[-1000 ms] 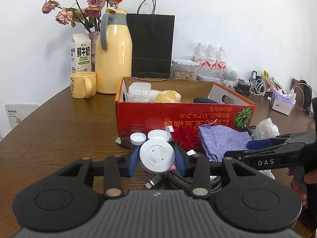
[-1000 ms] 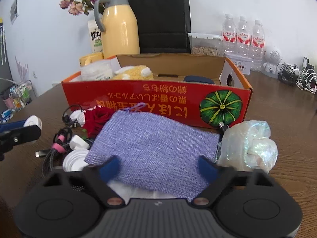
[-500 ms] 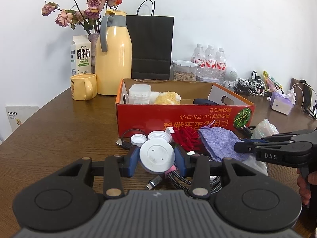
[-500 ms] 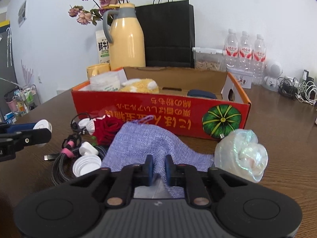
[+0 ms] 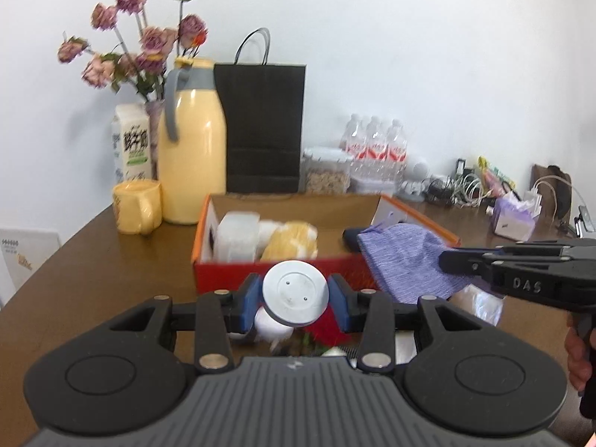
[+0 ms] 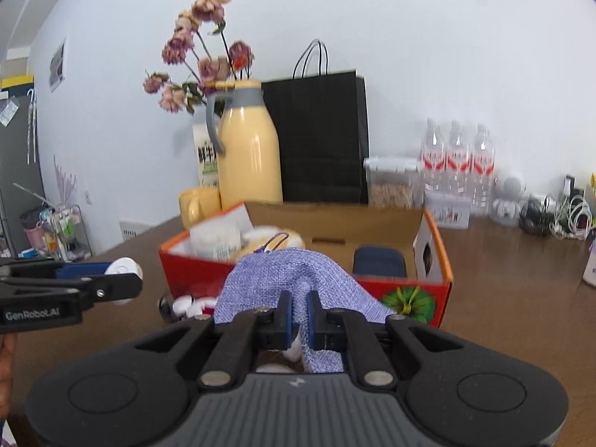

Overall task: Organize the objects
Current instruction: 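Carry the white lid and purple pouch into the box and open both grippers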

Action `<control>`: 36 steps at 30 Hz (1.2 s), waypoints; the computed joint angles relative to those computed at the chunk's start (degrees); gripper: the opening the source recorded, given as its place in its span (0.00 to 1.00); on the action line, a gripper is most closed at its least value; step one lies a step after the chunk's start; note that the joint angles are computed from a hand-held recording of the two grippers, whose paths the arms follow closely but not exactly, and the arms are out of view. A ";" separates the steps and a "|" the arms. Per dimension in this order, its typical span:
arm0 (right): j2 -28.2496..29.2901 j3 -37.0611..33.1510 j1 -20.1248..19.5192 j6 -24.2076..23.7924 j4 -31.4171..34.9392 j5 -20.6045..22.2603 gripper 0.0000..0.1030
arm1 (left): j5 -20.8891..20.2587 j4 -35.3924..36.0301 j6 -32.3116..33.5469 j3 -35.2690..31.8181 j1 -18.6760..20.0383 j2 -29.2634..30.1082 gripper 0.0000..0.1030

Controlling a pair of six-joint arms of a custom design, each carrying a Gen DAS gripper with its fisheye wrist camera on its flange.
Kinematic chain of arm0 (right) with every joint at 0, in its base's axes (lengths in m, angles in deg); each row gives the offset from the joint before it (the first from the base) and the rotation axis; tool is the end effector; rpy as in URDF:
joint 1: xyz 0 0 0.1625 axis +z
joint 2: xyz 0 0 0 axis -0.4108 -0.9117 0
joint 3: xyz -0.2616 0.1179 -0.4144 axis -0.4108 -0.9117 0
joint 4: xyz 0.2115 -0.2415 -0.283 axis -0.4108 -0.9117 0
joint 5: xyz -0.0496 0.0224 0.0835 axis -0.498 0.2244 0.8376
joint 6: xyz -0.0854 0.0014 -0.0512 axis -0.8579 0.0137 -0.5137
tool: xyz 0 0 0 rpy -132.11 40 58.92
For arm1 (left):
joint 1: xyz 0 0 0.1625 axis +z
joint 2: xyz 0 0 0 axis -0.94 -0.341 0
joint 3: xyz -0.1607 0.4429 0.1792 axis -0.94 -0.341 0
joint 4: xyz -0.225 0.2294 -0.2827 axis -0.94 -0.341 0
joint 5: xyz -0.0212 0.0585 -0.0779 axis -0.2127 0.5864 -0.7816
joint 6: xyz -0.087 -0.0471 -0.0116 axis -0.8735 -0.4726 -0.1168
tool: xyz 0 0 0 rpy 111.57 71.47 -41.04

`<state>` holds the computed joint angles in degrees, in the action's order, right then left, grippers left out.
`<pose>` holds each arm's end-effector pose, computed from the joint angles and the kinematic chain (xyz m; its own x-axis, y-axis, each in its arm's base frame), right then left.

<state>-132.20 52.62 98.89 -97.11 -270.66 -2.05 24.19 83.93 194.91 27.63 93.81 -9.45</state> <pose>0.0314 -0.5033 0.3235 -0.6304 -0.5568 0.5409 -0.7684 0.3486 -0.5367 -0.4071 -0.4306 -0.0083 -0.7377 -0.0862 -0.6696 0.6063 0.3519 -0.7132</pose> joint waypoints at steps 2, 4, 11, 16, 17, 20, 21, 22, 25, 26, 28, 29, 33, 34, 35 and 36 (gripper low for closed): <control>0.66 -0.93 0.84 0.46 -0.93 -0.01 0.07 | 0.45 -6.55 7.71 -0.10 0.84 -1.26 0.39; 1.68 -2.06 1.75 0.98 -2.15 -0.08 0.07 | 1.36 -12.56 14.43 -0.34 1.88 -2.34 0.39; 7.86 -8.96 5.54 4.33 -5.01 -2.96 0.07 | 4.76 -21.38 25.30 -4.80 6.64 -3.00 0.39; 13.11 -14.68 7.68 5.31 -5.83 -6.34 0.07 | 7.02 -18.22 26.82 -11.88 10.69 -0.66 0.39; 13.93 -15.73 7.89 5.58 -5.57 -6.78 0.07 | 7.38 -17.26 26.75 -13.36 11.43 -0.02 0.39; 16.72 -19.16 8.56 6.15 -5.16 -8.28 0.07 | 8.11 -13.16 25.50 -18.28 13.58 2.28 0.39; 17.53 -20.26 8.71 6.19 -4.73 -8.76 0.07 | 8.33 -11.27 24.62 -20.18 14.31 3.20 0.39; 18.35 -21.34 8.83 6.12 -4.25 -9.22 0.07 | 8.55 -9.59 23.62 -21.76 14.96 4.00 0.39; 20.29 -23.63 8.75 6.28 -3.51 -10.03 0.07 | 9.47 -5.86 21.47 -25.20 16.53 5.87 0.39; 20.64 -24.16 8.63 6.57 -2.92 -10.17 0.07 | 9.76 -4.89 21.20 -25.86 16.87 6.24 0.39; 21.25 -25.03 8.47 6.40 -1.76 -10.86 0.07 | 9.99 -4.17 21.24 -26.35 17.23 6.61 0.39; 21.41 -25.23 8.35 6.57 -1.67 -11.01 0.07 | 9.90 -4.07 21.37 -26.35 17.31 6.70 0.40; 21.49 -25.58 8.26 7.08 -0.50 -11.89 0.10 | 8.37 -5.12 21.23 -25.47 17.03 6.41 0.43; 21.36 -25.45 8.27 7.11 -0.33 -12.09 0.13 | 7.75 -7.09 22.51 -24.56 16.81 6.00 0.53; 21.24 -25.33 8.25 7.30 -0.24 -12.19 0.19 | 7.05 -9.57 24.48 -23.79 16.62 5.56 0.67; 21.21 -25.16 8.30 7.46 -0.71 -12.42 0.21 | 6.32 -12.51 26.68 -22.71 16.37 5.06 0.85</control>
